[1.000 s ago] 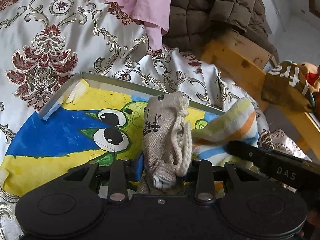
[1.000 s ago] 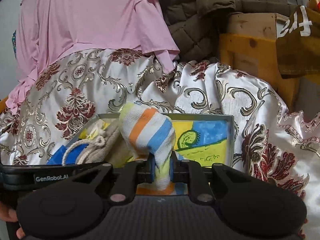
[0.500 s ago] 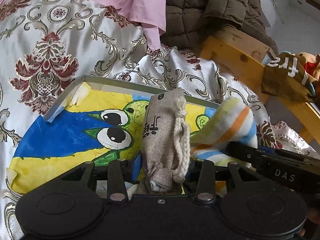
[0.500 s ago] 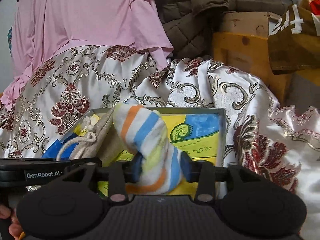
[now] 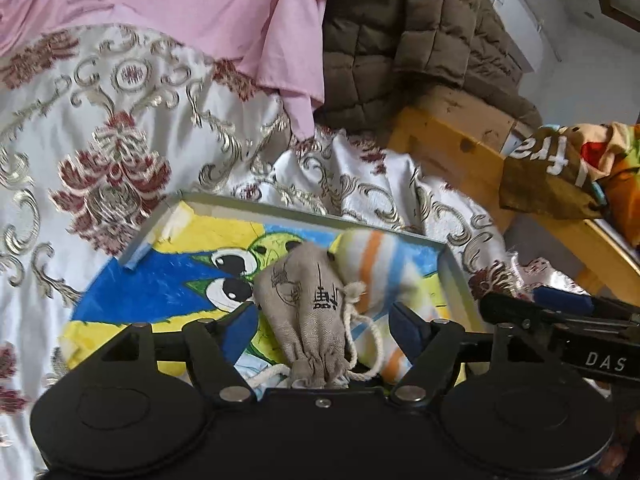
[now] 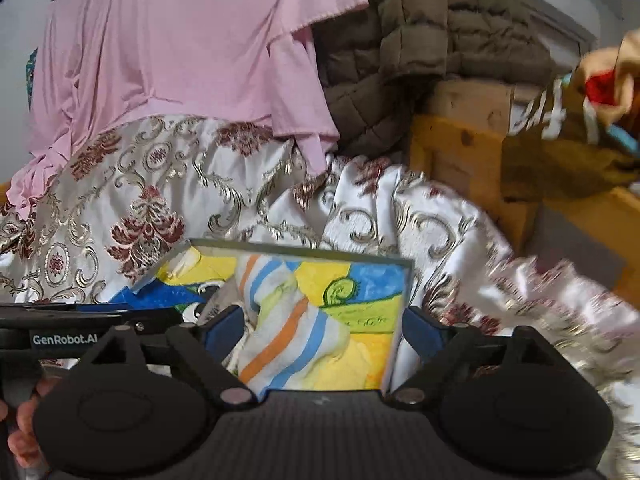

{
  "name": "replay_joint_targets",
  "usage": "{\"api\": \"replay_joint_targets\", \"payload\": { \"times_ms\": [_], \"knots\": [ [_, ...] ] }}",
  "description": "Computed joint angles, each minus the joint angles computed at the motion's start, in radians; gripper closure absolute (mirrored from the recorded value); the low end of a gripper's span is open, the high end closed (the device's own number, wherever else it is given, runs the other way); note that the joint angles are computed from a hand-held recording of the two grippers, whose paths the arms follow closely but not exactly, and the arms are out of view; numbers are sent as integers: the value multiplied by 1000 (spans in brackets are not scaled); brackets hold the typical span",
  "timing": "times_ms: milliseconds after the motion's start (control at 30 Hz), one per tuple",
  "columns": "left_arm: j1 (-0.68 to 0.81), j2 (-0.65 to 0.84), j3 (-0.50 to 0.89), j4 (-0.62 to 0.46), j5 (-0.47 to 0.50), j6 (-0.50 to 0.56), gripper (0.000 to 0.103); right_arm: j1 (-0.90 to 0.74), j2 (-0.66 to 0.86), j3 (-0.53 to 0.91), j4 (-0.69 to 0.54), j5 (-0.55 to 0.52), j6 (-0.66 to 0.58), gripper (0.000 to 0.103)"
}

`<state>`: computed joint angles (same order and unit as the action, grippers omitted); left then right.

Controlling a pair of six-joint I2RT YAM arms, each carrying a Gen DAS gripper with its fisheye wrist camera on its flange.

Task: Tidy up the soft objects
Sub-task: 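Lower the bag and striped sock into the tray and open both grippers, then withdraw both tools from the tray back toward the remaining pile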

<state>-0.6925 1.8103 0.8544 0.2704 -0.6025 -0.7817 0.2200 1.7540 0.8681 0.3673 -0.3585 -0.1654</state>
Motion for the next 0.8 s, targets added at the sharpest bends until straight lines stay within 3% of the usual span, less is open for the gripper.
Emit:
{"api": "replay_joint_targets", "payload": {
  "times_ms": [300, 500, 633, 700, 800],
  "knots": [
    [-180, -269, -85, -177, -205, -93, 12, -32, -365, -188, -69, -70, -13, 1],
    [-391, -402, -49, -451, -423, -233, 7, -71, -654, -285, -209, -138, -19, 0],
    [-556, -407, 44, -762, -571, -466, 3, -115, -848, -334, -334, -186, -29, 0],
    [-641, -373, 116, -979, -633, -656, 1, -152, -949, -352, -407, -228, -33, 0],
    [-758, -273, 243, -1359, -681, -1023, 1, -232, -1088, -366, -530, -314, -55, 0]
  ]
}}
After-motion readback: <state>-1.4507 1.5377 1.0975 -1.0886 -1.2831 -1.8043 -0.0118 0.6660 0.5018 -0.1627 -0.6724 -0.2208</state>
